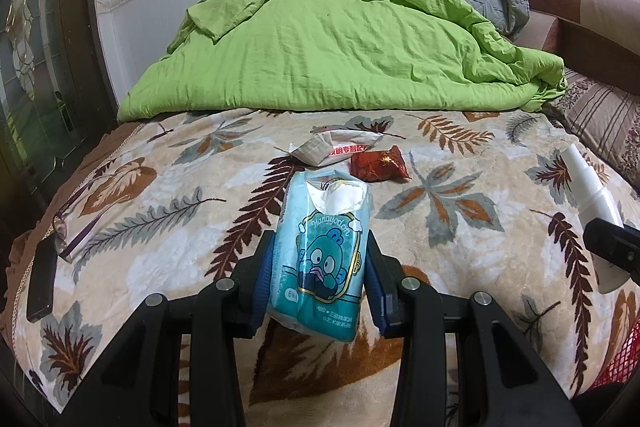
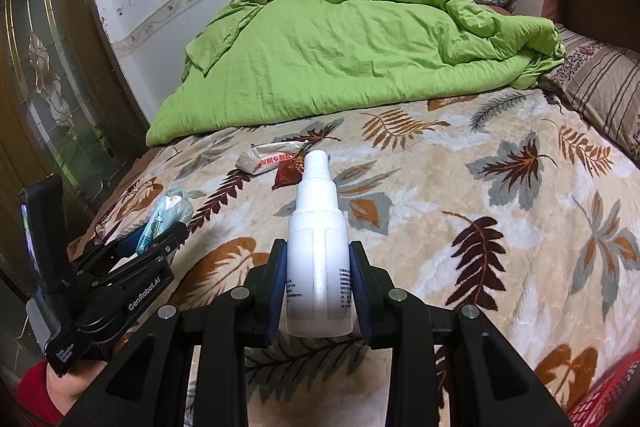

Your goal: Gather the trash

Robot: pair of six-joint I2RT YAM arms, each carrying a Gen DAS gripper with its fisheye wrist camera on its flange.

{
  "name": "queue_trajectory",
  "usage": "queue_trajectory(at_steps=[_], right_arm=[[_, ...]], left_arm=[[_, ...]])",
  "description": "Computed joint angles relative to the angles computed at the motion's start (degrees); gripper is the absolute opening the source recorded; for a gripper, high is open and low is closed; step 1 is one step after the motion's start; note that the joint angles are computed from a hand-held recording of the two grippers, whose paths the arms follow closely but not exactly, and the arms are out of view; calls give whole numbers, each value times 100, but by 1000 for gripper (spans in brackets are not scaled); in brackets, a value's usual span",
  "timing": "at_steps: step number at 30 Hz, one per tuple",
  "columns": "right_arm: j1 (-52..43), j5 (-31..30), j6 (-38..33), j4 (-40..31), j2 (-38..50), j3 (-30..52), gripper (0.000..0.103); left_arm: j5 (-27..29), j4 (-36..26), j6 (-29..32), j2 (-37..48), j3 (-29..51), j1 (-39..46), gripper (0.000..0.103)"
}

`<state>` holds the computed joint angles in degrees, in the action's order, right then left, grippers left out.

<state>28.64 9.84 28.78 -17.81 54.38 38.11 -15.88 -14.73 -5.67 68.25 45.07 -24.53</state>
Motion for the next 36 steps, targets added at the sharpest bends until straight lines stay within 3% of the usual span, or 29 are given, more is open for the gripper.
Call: queue_trajectory(at_steps=[23, 36], right_arm=[[-41, -77, 142, 86, -169, -130, 33], [-178, -182, 267, -1093, -1505, -349, 33]], left_arm=[[76, -50, 33, -94, 52, -237, 40], [257, -540, -87, -291, 193, -843, 40]])
